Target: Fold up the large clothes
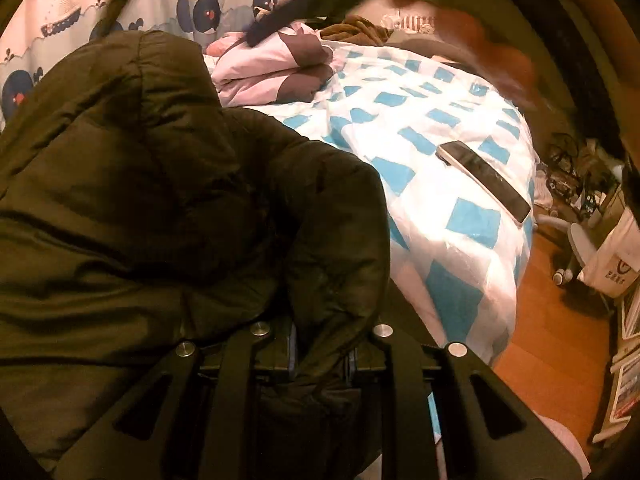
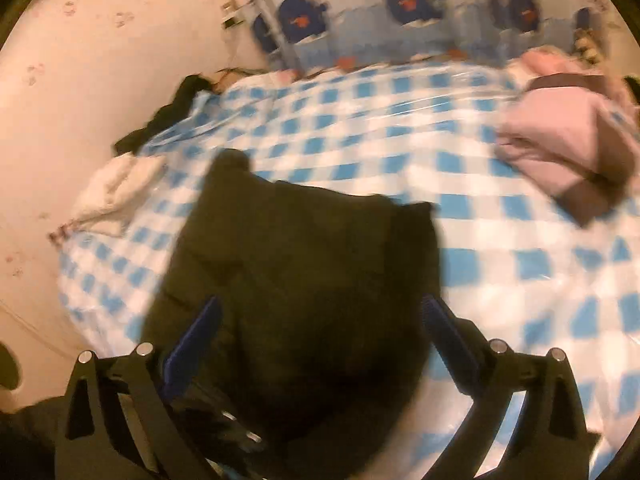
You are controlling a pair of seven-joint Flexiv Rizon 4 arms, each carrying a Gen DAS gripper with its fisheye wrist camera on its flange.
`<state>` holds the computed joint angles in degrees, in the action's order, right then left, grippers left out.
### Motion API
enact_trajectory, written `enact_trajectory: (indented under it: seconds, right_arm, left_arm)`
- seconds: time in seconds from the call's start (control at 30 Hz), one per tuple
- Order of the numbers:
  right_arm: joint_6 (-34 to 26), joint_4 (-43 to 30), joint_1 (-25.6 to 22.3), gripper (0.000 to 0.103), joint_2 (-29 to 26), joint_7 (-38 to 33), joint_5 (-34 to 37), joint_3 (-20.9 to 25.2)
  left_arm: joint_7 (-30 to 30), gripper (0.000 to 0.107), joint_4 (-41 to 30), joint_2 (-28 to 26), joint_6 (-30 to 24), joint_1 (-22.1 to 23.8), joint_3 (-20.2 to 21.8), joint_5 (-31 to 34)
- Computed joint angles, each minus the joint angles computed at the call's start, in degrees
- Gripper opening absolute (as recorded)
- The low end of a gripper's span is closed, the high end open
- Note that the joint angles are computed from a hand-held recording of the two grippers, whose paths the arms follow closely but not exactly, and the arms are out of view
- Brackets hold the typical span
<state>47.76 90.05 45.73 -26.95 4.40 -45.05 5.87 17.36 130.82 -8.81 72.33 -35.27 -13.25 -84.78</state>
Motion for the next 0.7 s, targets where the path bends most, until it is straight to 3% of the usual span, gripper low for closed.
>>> enact_trajectory:
  seconds: [0.07,0.13,0.17,0.2,0.23,0.27,0.3,0.37,0.47,0.5,0.6,0.63,0.7]
  right_arm:
    - [-16.07,-9.23,5.58,0.096,-4.58,-14.25,12.01,-4.20]
    - [-22.85,-12.76,4.85,0.096,-6.40,-16.34,16.12,-2.60]
    - [-22.89,-11.72,2.50,0.096,-6.36,-14.53,15.09,1.00]
    - [-22.27,-10.14,1.41,0.096,-6.07,-13.01,14.37,2.73]
    - [-21.96,-9.24,1.65,0.096,-5.95,-12.12,14.41,2.59]
    - [-21.72,-8.10,1.78,0.096,-5.50,-10.71,14.72,2.52]
    - [-18.91,-5.09,1.57,0.096,-4.20,-7.80,14.77,2.54]
    - [-10.95,0.30,0.61,0.096,-2.52,-2.20,14.07,2.40]
    - [2.27,6.77,-0.01,0.096,-2.36,6.79,11.38,1.04]
    - [5.89,8.43,0.28,0.096,-2.56,10.16,9.57,-0.04]
    - [17.19,12.85,3.18,0.097,-4.34,24.97,-1.10,-6.66]
    - [17.70,12.25,4.15,0.098,-5.31,27.61,-4.20,-8.33]
    - [15.36,9.07,3.65,0.098,-7.07,25.74,-5.07,-7.39]
  left_arm:
    - [-1.03,0.016,0.56,0.66,0.60,-0.17,0.08,1.98]
    - [-5.65,0.017,2.01,2.92,-2.53,1.37,1.37,9.45]
    - [-7.55,0.021,2.57,4.51,-5.39,2.37,2.55,12.68]
    - [-10.53,0.028,3.38,7.33,-11.99,4.96,4.20,16.72]
    - [-12.27,0.031,3.39,8.90,-17.04,6.70,5.60,18.73]
    - [-14.30,0.037,3.00,11.14,-25.46,9.03,8.36,20.24]
    - [-14.77,0.044,2.48,12.21,-30.15,11.19,9.25,20.45]
    - [-14.75,0.058,1.08,13.63,-33.47,13.70,10.96,15.56]
    - [-16.34,0.077,-2.24,10.92,-28.70,15.09,9.57,6.44]
    - [-17.28,0.077,-3.98,8.67,-25.89,15.21,8.59,4.16]
    - [-24.58,0.077,-8.26,0.19,-19.73,15.84,6.47,9.55]
    - [-25.87,0.077,-8.47,-2.37,-15.88,15.58,5.50,11.05]
    - [-19.86,0.081,-6.78,-3.29,-6.85,13.70,3.41,5.10]
